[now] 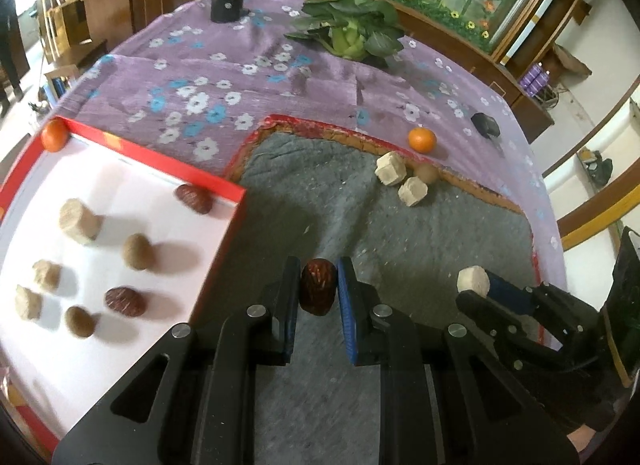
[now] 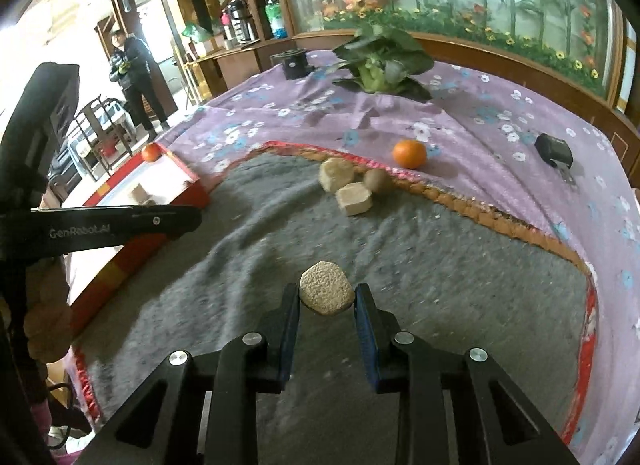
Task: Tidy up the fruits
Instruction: 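Carry the date and cake into the white tray and open both tools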
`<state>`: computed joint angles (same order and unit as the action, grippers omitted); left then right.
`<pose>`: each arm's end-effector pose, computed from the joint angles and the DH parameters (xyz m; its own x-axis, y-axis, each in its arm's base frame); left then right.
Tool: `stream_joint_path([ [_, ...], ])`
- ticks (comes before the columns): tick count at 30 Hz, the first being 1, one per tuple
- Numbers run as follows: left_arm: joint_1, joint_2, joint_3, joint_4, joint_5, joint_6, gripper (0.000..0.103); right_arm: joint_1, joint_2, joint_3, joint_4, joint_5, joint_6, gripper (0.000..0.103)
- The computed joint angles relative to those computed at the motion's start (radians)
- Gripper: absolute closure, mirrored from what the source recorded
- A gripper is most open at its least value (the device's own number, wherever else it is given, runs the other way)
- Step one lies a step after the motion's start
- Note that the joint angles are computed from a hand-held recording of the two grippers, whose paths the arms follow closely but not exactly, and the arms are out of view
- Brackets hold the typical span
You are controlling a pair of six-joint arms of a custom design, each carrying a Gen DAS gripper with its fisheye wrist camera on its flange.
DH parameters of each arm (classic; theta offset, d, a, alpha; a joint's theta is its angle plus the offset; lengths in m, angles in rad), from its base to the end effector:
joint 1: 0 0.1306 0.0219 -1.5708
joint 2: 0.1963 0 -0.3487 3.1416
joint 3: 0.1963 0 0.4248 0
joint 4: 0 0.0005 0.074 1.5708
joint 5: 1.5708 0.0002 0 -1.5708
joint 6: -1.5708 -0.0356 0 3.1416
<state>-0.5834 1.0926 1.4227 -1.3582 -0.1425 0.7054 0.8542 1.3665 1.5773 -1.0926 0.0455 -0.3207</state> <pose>0.3222 -0.2072 0.5096 -0.8580 -0.2027 -0.4720 -0.0948 0.9656 -0.2422 0.3326 0.3787 0.4835 -0.7126 -0.3386 -0.6144 -0.5370 0.8269 0.1671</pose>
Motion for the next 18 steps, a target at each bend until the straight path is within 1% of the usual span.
stream_joint_path([
  [5, -0.034, -0.056, -0.032, -0.022, -0.093, 0.017, 0.085, 0.037, -0.003, 0.003, 0.005, 0.009, -0.013, 0.076],
  [9, -0.037, -0.101, -0.056, -0.037, -0.135, 0.03, 0.085, 0.067, 0.014, 0.026, 0.001, 0.015, -0.013, 0.076],
  [12, -0.04, -0.127, -0.071, -0.062, -0.178, 0.039, 0.085, 0.09, 0.032, 0.049, -0.001, 0.018, -0.008, 0.076],
  [18, -0.035, -0.181, -0.109, -0.097, -0.219, 0.057, 0.085, 0.129, 0.079, 0.111, -0.008, 0.014, 0.012, 0.076],
])
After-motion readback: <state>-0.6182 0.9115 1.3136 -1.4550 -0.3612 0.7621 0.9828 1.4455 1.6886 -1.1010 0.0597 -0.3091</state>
